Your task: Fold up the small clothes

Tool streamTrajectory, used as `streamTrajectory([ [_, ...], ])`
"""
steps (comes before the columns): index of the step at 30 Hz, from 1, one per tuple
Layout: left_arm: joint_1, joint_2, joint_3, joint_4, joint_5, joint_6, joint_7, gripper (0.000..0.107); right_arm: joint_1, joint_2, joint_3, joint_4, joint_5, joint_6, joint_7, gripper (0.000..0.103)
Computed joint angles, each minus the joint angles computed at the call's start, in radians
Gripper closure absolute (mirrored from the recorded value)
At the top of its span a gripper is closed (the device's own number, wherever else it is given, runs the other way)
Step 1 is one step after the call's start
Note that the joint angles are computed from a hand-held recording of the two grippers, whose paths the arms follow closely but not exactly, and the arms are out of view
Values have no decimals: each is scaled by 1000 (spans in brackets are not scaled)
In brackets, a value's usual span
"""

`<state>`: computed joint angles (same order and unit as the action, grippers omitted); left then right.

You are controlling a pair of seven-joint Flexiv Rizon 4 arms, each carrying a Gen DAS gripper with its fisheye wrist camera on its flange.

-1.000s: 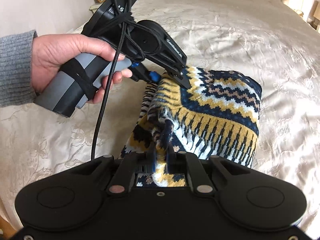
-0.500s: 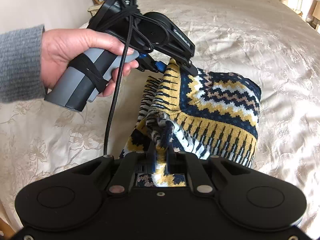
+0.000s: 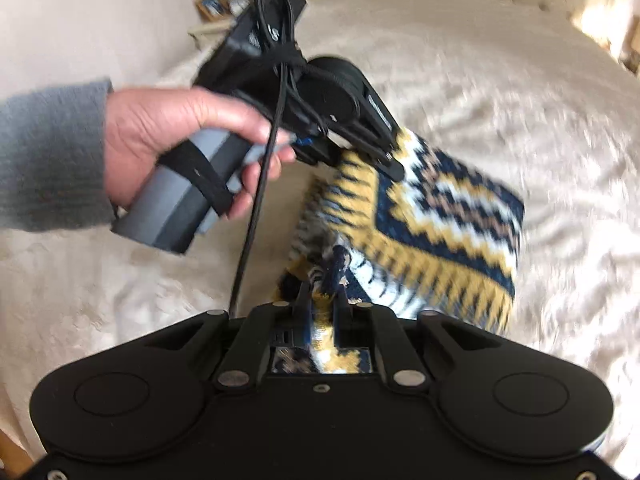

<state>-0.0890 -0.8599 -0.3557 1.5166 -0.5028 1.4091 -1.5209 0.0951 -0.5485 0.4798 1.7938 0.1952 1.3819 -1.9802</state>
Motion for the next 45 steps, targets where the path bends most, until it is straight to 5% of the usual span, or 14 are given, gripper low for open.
streamTrajectory([
  [2, 62, 26, -81, 63, -25, 59, 35, 96, -26, 4, 43, -9, 12, -13, -41, 88],
  [5, 94, 54, -85, 121, -34, 78, 15, 95, -43, -17, 86, -40, 50, -69, -87, 88],
  [9, 57, 52, 21, 119, -17, -8, -35, 95, 35, -56, 32, -58, 36, -111, -96, 88],
  [11, 13, 37, 97, 96, 1, -59, -84, 92, 88, -76, -21, -62, 2, -134, -67, 78],
  [13, -15, 21, 151, 77, 19, -92, -132, 78, 114, -92, -53, -76, -26, -189, -42, 73],
  [15, -24, 21, 171, 88, 26, -71, -173, 65, 89, -95, -34, -85, -4, -221, -60, 57],
  [17, -31, 39, 187, 105, 38, -49, -207, 65, 43, -79, 1, -84, 44, -226, -105, 45],
  [22, -126, 103, 323, 103, 179, -43, -262, 63, -75, -43, 67, -123, 240, -197, -233, 38],
  [25, -121, 116, 286, 95, 224, -32, -223, 62, -19, -66, -23, -175, 242, -107, -167, 39],
  [27, -124, 104, 258, 73, 240, -27, -191, 62, 28, -115, -97, -238, 183, -91, -89, 55],
  [28, -124, 94, 240, 62, 244, -22, -172, 62, 56, -144, -140, -274, 140, -96, -39, 76],
  [29, -120, 82, 219, 53, 246, -17, -148, 62, 72, -177, -169, -323, 104, -115, 4, 79],
  [38, -224, -4, 307, -12, 309, -94, -145, 59, 112, -382, -248, -568, -100, -332, 235, 78],
  [45, -196, -1, 272, -2, 280, -78, -180, 56, 107, -396, -232, -558, -164, -307, 226, 78],
])
